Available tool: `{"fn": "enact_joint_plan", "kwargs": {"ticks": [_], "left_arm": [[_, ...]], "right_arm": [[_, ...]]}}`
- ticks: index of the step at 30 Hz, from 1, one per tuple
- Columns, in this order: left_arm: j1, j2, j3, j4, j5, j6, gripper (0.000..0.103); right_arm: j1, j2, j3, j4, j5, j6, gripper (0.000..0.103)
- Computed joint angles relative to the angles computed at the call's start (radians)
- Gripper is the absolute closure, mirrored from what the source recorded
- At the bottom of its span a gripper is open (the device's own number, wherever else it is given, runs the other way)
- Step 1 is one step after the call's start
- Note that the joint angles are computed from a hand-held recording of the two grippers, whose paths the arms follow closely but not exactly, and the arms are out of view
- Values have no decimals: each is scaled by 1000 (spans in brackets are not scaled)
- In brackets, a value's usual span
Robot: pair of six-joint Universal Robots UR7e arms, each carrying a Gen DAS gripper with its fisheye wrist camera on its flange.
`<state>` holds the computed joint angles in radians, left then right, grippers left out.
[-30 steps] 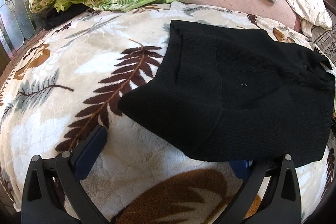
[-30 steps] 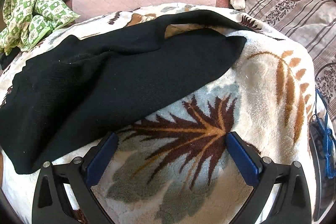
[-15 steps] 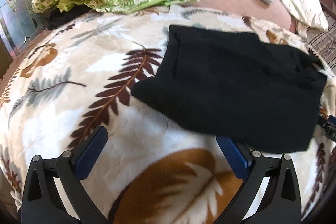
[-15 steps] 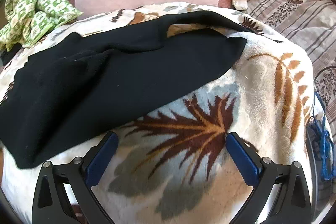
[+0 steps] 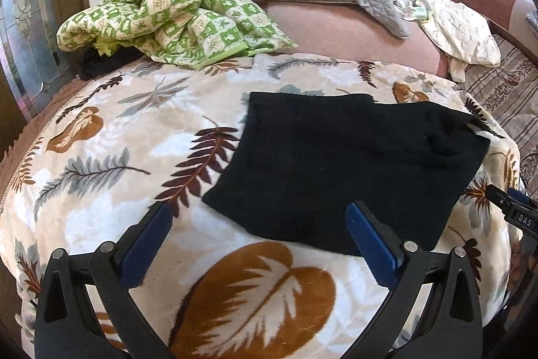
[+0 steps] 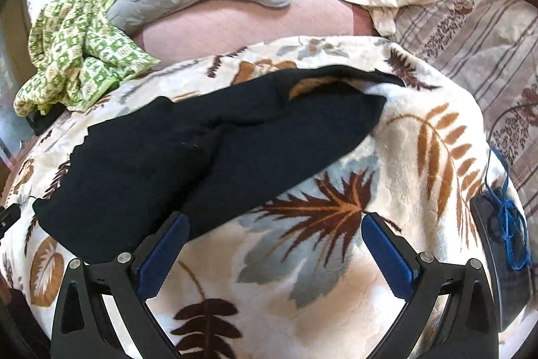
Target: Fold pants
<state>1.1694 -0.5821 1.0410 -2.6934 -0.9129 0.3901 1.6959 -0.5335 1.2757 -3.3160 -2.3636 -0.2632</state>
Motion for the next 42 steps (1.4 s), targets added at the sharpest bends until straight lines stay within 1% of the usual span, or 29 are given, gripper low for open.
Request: {"fn": "enact_joint_plan", "kwargs": {"ticks": [2,6,16,25,27,30,32,37,42], "left_arm": [[-2,4,1,-1,-4,-7,0],[-6,14,-3,9,-8,-12,0],[-15,32,-16,11,2,-6,0],[-10,44,-39,51,-5,-42,0],[-2,44,-46,80,-22,-77,0],[15,42,-66,154,-66,-158,0],[25,44,-74,179,-80,-198,0],[46,56,-90,194,-107,-261,0],[67,100,-166,263,-125,-340,0]], "right_arm": [[1,4,-9,2,1,-14,1],[-3,3,-18,32,3,-6,1],[-4,5,-22,18,4,-20,1],[-10,9,-34,33,9,-7,1],[-14,7,-34,40,10,-1,1],[-22,5,-34,49,14,14,1],[-28,3,-32,54,21,24,1],[-39,2,-36,66,24,41,1],[-51,-1,-34,75,26,61,1]]}}
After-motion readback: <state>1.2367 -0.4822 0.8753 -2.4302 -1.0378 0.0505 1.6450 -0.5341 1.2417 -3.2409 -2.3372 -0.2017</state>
